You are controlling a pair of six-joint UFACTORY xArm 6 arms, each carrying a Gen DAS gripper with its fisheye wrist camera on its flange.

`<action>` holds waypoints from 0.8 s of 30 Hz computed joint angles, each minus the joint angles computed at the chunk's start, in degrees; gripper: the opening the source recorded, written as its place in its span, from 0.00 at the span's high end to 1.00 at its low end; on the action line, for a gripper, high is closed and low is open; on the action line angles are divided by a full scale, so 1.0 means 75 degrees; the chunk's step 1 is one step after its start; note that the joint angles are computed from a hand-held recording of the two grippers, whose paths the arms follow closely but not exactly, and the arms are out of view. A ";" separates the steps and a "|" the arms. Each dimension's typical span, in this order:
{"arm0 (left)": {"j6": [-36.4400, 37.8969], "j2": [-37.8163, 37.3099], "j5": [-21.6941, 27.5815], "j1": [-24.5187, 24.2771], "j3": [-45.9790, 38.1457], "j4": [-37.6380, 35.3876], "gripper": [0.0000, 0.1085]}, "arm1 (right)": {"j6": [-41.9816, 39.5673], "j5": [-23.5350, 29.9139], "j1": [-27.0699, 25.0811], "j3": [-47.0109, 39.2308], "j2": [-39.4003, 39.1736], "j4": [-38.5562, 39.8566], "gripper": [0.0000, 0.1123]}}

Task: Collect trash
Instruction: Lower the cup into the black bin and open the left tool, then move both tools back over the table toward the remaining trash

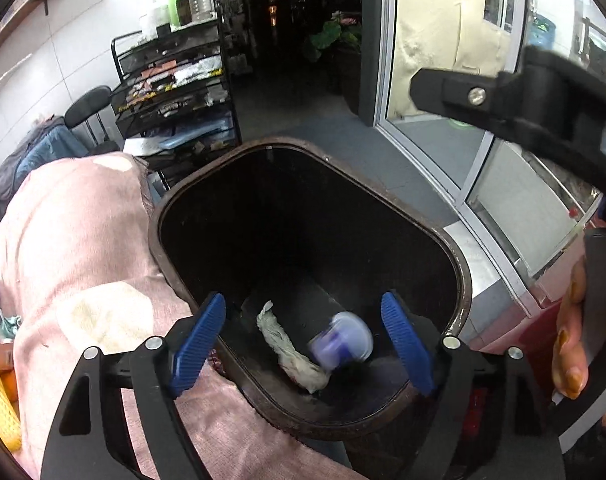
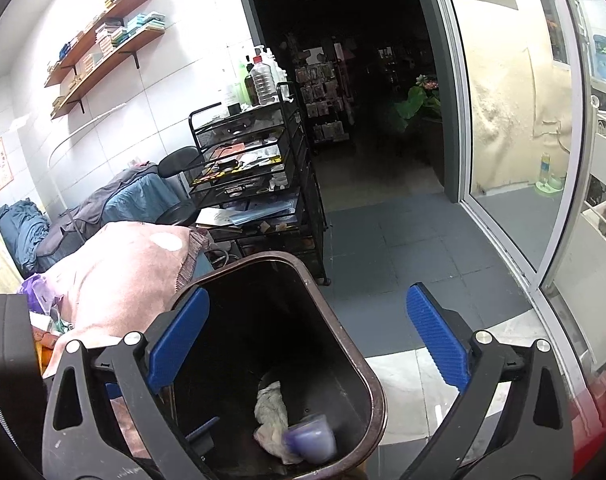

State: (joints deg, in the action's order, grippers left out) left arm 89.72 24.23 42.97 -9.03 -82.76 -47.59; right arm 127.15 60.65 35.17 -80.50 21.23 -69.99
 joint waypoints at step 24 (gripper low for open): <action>0.1519 -0.0621 0.0954 0.2067 -0.0078 -0.3019 0.10 | -0.1364 -0.0771 0.0246 -0.1802 0.1300 -0.0702 0.13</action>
